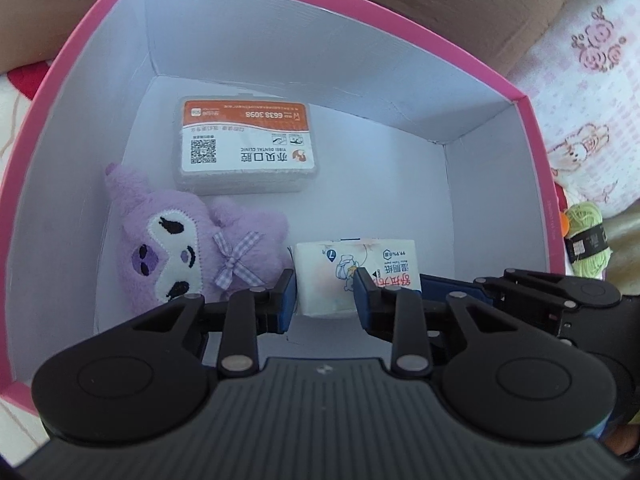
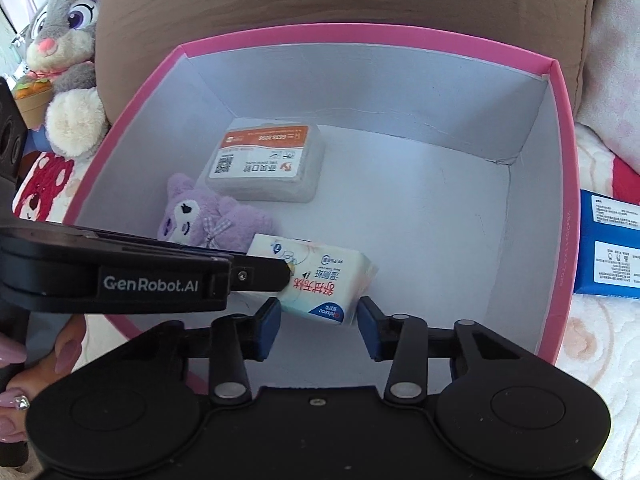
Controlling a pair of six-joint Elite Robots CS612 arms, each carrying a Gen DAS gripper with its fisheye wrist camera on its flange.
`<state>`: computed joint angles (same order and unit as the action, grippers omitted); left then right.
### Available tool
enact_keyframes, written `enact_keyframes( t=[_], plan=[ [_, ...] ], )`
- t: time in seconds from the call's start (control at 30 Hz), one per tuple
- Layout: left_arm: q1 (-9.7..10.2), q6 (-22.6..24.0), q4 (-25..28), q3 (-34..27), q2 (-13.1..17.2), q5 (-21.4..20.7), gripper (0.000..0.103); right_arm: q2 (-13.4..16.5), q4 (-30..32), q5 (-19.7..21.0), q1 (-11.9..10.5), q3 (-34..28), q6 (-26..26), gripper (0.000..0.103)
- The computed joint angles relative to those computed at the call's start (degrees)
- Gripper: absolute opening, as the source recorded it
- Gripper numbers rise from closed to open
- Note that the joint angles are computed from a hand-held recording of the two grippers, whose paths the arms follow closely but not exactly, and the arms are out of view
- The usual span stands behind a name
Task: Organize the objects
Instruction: 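Lower the tissue pack onto the box floor and open the left tool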
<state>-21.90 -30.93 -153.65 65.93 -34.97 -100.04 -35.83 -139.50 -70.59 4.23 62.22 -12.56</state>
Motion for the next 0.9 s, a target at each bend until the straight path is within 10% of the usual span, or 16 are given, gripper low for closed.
enact_keyframes(
  t=[0.9],
  plan=[
    [-2.38,3.2,0.1,5.8,-6.5,9.4,0.035,-6.6,-15.8,5.5,-1.7,10.9,-4.4,0.053]
  ],
)
